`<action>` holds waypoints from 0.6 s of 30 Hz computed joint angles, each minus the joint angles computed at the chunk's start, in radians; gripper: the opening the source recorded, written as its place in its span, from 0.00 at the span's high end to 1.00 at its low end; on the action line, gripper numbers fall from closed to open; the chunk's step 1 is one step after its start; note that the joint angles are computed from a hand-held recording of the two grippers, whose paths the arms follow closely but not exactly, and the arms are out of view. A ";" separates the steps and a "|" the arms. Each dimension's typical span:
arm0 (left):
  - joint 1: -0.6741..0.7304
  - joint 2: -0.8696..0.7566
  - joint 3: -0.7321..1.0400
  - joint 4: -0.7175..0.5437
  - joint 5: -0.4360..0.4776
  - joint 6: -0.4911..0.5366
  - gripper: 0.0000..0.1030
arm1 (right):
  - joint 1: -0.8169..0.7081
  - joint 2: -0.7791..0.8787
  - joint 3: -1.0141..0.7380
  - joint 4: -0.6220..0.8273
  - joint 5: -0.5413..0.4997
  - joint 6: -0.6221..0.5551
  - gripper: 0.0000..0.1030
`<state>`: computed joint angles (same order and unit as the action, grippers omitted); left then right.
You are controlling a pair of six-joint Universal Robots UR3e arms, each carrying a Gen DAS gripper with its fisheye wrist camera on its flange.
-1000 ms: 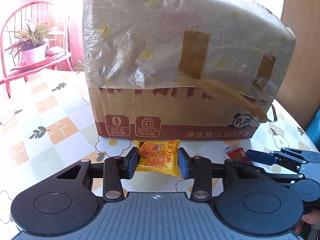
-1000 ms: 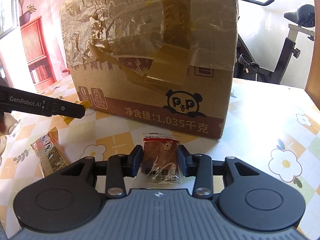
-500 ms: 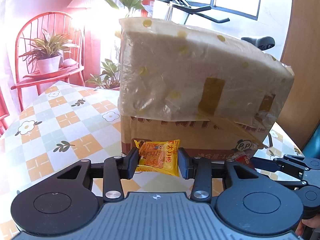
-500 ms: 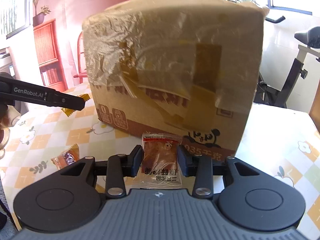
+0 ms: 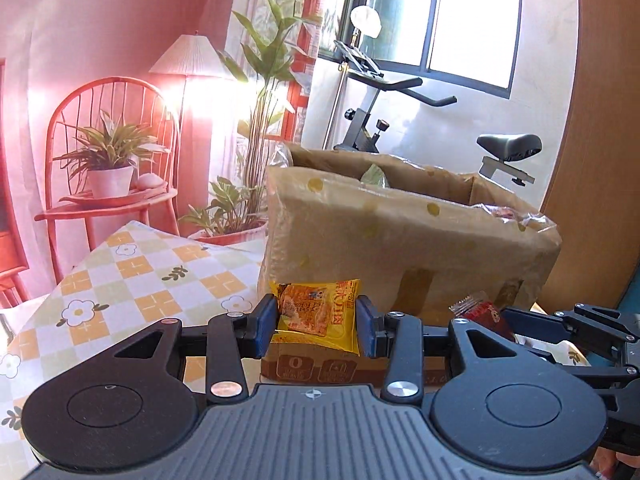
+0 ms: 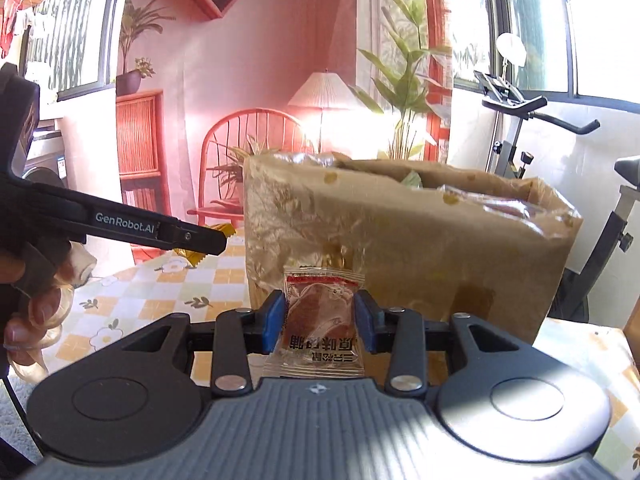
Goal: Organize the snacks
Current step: 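Carry both snacks over the open box and open both tools to drop them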
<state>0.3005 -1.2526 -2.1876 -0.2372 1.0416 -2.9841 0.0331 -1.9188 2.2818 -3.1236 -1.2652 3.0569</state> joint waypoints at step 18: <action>-0.277 -0.439 0.639 -0.045 0.161 -0.080 0.57 | -0.168 0.249 -0.496 0.192 -0.027 -0.056 0.61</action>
<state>0.0238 -1.6913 -1.5487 -0.2820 1.2023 -3.0641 -0.1350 -1.6697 1.7857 -2.9319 -1.2923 3.0005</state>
